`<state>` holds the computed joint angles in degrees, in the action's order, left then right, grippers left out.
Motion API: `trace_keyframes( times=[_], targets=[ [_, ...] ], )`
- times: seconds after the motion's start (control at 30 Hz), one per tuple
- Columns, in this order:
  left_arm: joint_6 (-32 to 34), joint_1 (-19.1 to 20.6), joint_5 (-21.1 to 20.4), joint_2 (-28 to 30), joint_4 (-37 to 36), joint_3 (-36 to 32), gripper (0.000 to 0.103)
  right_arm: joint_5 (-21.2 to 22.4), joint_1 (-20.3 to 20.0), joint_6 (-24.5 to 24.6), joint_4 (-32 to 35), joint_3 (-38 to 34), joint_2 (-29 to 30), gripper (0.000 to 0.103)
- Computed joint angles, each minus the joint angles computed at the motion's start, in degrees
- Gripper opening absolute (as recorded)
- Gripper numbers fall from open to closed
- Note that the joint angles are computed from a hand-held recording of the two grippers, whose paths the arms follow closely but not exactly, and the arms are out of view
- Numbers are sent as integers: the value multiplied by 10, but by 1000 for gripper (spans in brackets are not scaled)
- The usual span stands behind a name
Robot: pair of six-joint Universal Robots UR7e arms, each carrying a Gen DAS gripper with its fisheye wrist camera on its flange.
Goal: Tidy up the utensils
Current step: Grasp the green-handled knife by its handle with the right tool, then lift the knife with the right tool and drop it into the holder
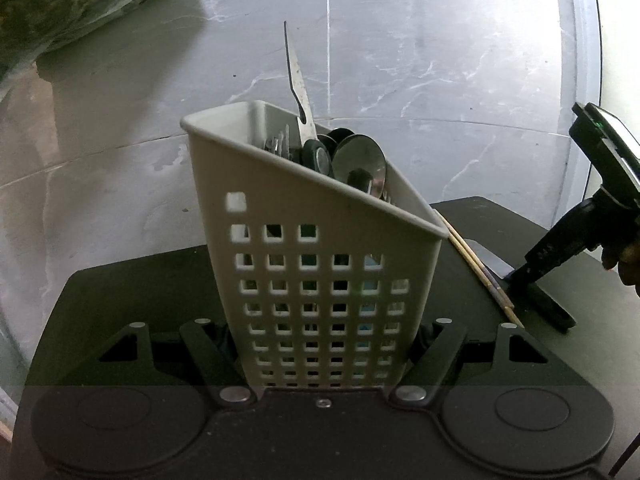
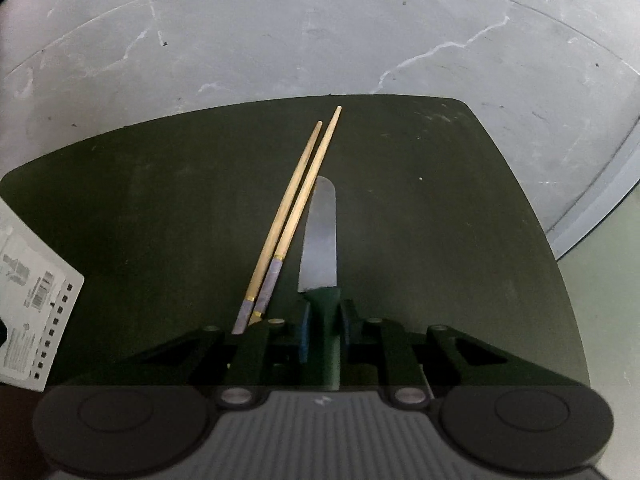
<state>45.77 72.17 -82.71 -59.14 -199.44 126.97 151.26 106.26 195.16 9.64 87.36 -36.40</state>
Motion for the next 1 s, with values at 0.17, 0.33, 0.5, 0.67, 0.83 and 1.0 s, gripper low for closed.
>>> trace_keyframes(
  times=[0.17, 0.33, 0.5, 0.67, 0.83, 1.0],
  targets=[
    [4, 5, -8, -2, 5, -2, 76, -7, -3, 13, -36, 26, -15, 15],
    [5, 6, -11, -5, 13, -4, 76, -24, -1, 33, -96, 74, -41, 15],
    [8, 8, -14, -8, 19, -5, 76, -18, 17, 19, -172, 113, -61, 15],
    [8, 8, -14, -7, 21, -6, 76, 1, 51, -43, -258, 138, -85, 15],
    [6, 7, -14, -6, 18, -5, 76, 9, 77, -88, -290, 137, -99, 15],
    [7, 8, -15, -6, 19, -6, 76, -7, 111, -160, -383, 159, -123, 15]
  ],
)
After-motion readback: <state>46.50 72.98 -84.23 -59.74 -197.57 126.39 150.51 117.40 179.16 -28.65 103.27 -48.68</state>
